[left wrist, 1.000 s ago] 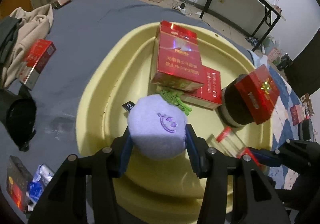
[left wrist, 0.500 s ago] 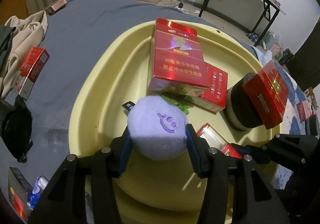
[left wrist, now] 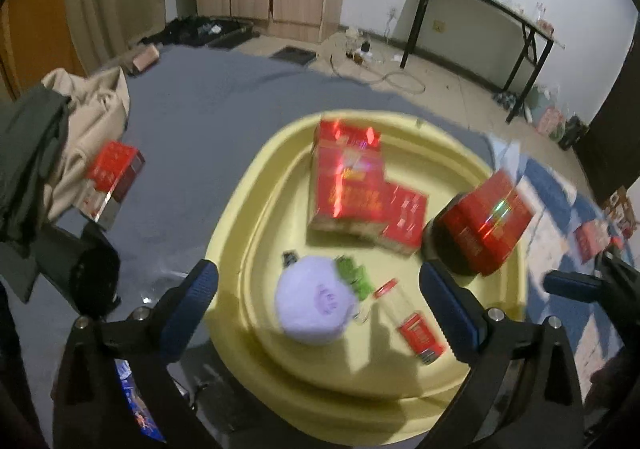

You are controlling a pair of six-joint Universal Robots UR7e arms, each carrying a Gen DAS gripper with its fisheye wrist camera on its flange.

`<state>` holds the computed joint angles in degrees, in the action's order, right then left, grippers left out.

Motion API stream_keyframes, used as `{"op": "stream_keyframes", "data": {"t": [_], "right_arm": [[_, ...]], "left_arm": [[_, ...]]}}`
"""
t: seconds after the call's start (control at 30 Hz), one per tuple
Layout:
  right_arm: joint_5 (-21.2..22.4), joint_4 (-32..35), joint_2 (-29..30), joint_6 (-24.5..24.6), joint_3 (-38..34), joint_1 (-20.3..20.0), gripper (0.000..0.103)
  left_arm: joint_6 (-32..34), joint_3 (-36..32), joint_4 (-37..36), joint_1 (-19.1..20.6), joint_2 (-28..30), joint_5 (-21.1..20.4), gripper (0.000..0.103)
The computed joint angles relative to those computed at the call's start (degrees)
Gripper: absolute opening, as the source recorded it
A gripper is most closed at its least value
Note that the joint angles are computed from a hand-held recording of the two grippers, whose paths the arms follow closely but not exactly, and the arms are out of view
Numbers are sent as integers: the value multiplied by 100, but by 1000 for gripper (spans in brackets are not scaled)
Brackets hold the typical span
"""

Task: Organize rigid objects
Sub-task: 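Carry the plush ball and red lighter into the yellow tray and release, then grasp the silver-red Hongqi pack with left tool while right tool grasps red Xi pack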

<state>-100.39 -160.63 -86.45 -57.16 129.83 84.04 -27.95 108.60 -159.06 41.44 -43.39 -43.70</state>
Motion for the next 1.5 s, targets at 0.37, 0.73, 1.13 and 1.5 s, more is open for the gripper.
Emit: {"op": "stream_keyframes", "data": {"t": [0.37, 0.73, 1.13, 1.5], "right_arm": [[605, 566, -2595, -173, 69, -1725, 100], [1783, 544, -3650, -126, -285, -4676, 101], [1740, 424, -2921, -61, -606, -4805, 101], [1203, -322, -1940, 137, -830, -4390, 101]], "left_arm": [[379, -1052, -265, -811, 725, -1241, 103], [724, -2143, 495, -1421, 2005, -2345, 103], [2005, -3037, 1135, -1150, 2616, -2203, 103], [3722, -4096, 1333, -948, 3418, -2266, 103]]}}
